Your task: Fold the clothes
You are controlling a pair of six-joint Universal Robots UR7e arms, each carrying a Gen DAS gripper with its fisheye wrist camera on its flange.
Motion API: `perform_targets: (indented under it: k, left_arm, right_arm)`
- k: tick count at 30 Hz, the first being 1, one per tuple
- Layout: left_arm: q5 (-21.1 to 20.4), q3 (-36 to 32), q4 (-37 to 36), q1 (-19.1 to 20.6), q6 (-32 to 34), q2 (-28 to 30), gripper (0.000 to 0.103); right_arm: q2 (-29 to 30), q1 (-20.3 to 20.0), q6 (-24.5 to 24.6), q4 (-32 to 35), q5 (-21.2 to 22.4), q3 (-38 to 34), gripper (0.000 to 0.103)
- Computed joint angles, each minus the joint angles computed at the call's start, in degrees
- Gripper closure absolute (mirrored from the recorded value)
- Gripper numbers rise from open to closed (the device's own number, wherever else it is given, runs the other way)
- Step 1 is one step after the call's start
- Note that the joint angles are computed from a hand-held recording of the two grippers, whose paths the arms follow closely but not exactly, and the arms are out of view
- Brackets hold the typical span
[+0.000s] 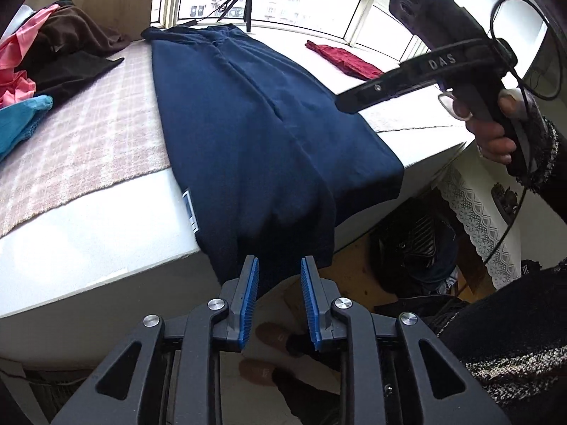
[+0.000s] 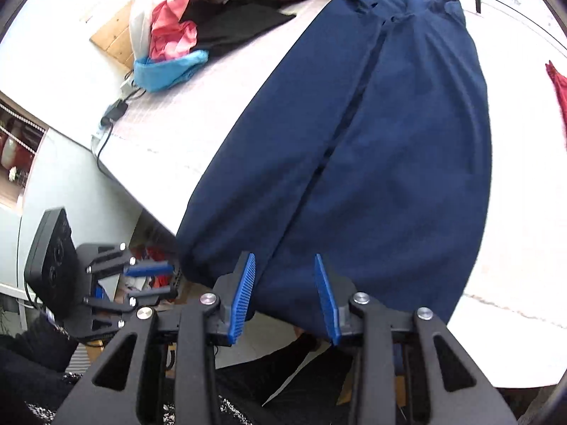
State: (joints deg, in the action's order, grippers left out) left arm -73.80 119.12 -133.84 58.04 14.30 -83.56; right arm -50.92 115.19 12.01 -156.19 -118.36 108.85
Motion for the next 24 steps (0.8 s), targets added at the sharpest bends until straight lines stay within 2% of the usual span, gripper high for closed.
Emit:
perform_targets:
  k: [4,7,10,14,16,18,20,24]
  left_arm:
    - [-1.8,-1.5,-1.8,-1.8,-1.6,3.0,0.079]
    - [-2.7,-3.1,-4.3,-3.1,-3.6,6.5,0.079]
    - [-1.1,-4.4,-6.4,-4.7,-5.3,10.4,0.079]
    - [2.6,-5.6,-7.1,-6.1,-8.1,14.2,0.079]
    - [4.1,-5.8,-6.3,-6.7,-10.6,14.4,0.079]
    - [5.7,-5.7,-6.0,-7.2,-13.1,14.8,0.079]
    - [7.4,-4.9,-5.9,-7.9,-16.6,14.0,0.079]
    - [9.6,-4.2,-5.9,-8.6,-23.0,13.2,0.079]
  right_arm:
    - [-3.5,-0.1,-2.2,1.7,-5.6,-2.4,0.068]
    - [-5.2,-1.2,-5.0,5.0,-7.9,-5.6,0.068]
    - [-4.9,-2.6,-10.0,9.4,-9.7,-10.4,0.068]
    - [-2.7,-5.7,-13.0,14.4,-8.5,-19.2,0.068]
    - [-1.0,-7.3,-15.3,15.7,-5.7,-23.6,0.068]
    - [2.7,-8.5,-17.8,18.2,-4.1,-29.7,0.068]
    - [7.7,-9.5,-18.2,22.8,-3.0,-37.3,0.068]
    - [18.3,-11.4,-10.9,34.8,-4.1,-53.5,0.068]
